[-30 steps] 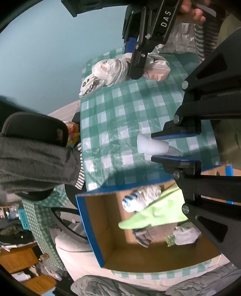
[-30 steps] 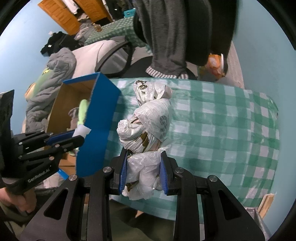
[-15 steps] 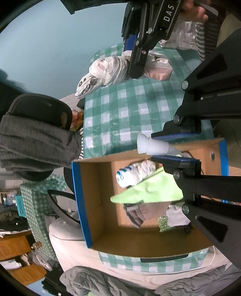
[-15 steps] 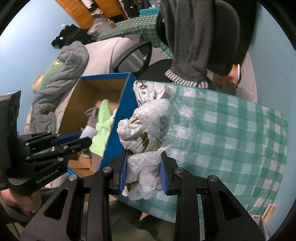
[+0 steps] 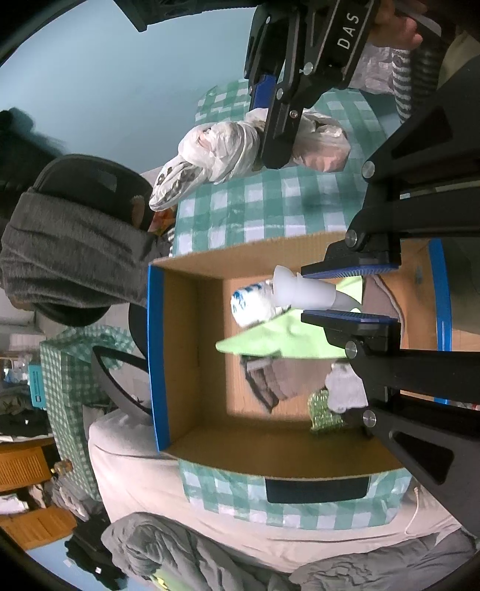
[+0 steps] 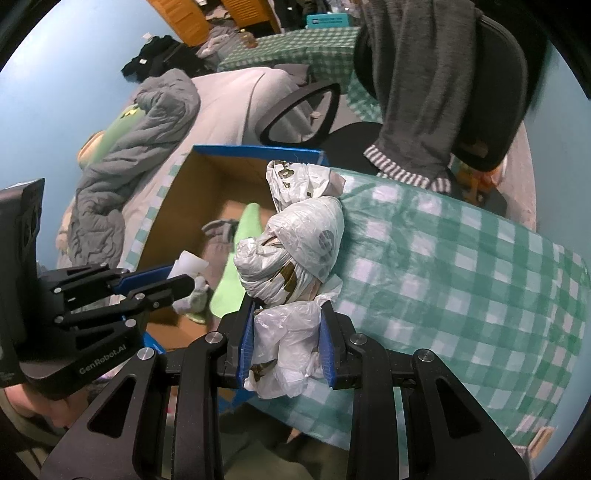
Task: Organize soft objects
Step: 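Lift the white bundle with the right gripper while the left gripper carries the white cup over the box, then open both grippers to drop the white bundle and white cup into the box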
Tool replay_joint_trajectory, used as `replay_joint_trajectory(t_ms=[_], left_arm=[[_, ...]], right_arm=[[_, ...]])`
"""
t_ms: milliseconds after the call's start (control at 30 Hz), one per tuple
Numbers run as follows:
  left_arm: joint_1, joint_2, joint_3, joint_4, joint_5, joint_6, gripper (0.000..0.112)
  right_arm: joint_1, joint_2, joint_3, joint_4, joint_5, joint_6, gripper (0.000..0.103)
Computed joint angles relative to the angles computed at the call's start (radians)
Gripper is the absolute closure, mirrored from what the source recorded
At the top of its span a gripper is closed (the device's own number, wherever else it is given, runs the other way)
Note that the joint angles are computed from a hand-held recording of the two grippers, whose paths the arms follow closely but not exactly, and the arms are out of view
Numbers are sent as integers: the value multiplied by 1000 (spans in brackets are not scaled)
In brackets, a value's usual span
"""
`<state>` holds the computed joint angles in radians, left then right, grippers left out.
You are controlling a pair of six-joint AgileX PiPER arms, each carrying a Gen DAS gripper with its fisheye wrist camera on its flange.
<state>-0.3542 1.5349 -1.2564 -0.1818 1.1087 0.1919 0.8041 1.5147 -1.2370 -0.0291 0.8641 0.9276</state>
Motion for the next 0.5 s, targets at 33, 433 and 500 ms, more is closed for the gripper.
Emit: replay_joint_trajectory(t_ms=[33, 433, 500], left_arm=[[13, 2, -1, -3, 2, 9, 96], [118, 38, -12, -4, 1, 70, 96], [135, 50, -9, -2, -5, 79, 96]], right_arm=[[1, 10, -10, 2, 0, -3, 75], [3, 143, -135, 46, -5, -52, 75], [0, 169, -153, 62, -10, -63, 75]])
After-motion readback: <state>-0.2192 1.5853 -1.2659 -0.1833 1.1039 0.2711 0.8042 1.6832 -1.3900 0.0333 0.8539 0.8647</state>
